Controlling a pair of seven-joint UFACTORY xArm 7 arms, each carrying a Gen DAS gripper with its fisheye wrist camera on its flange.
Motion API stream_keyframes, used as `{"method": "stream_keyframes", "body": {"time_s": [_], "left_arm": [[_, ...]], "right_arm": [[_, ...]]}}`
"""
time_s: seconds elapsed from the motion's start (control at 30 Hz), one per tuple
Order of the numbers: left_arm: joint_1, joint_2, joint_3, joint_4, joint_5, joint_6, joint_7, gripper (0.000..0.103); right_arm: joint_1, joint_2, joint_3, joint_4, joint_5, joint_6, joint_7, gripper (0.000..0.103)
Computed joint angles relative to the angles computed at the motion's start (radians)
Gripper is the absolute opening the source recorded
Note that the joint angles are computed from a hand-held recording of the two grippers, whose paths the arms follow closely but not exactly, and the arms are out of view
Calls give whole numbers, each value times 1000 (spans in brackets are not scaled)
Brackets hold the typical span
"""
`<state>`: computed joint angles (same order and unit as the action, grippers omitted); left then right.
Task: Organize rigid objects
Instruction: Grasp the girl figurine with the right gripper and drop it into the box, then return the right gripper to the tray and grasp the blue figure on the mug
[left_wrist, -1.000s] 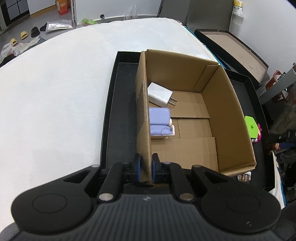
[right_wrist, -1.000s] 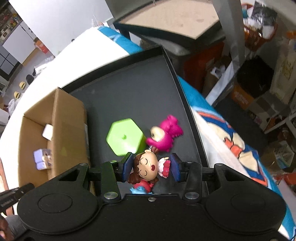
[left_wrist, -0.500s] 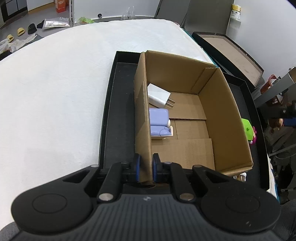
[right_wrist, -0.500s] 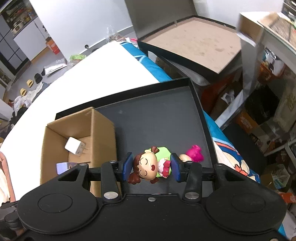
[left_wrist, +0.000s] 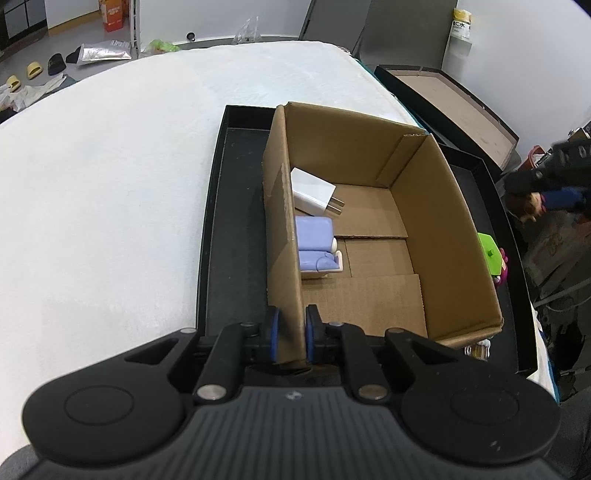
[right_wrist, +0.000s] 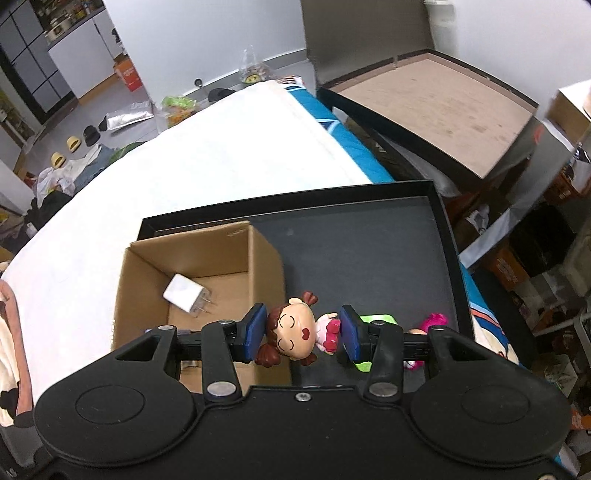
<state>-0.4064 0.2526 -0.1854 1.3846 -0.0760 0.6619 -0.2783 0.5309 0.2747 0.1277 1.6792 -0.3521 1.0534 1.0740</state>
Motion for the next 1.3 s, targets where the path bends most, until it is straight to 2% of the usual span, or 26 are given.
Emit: {"method": "stream_keyframes", "body": {"time_s": [0.5,0.7,1.0,1.3], "left_arm": [[11,3,-3,1,-39,3,19,14],[10,9,-2,11,-38,13,17,14],[16,8,-3,11,-52,15,20,14],[9,8,1,16,-32,24,1,14]], "right_arm": [[62,206,-38,289,22,53,-90,43],[85,241,-65,347,17,51,-102,47],[58,92,-54,135,13,-13,-25,51],[-15,-91,-1,-119,19,-61,53,56]]}}
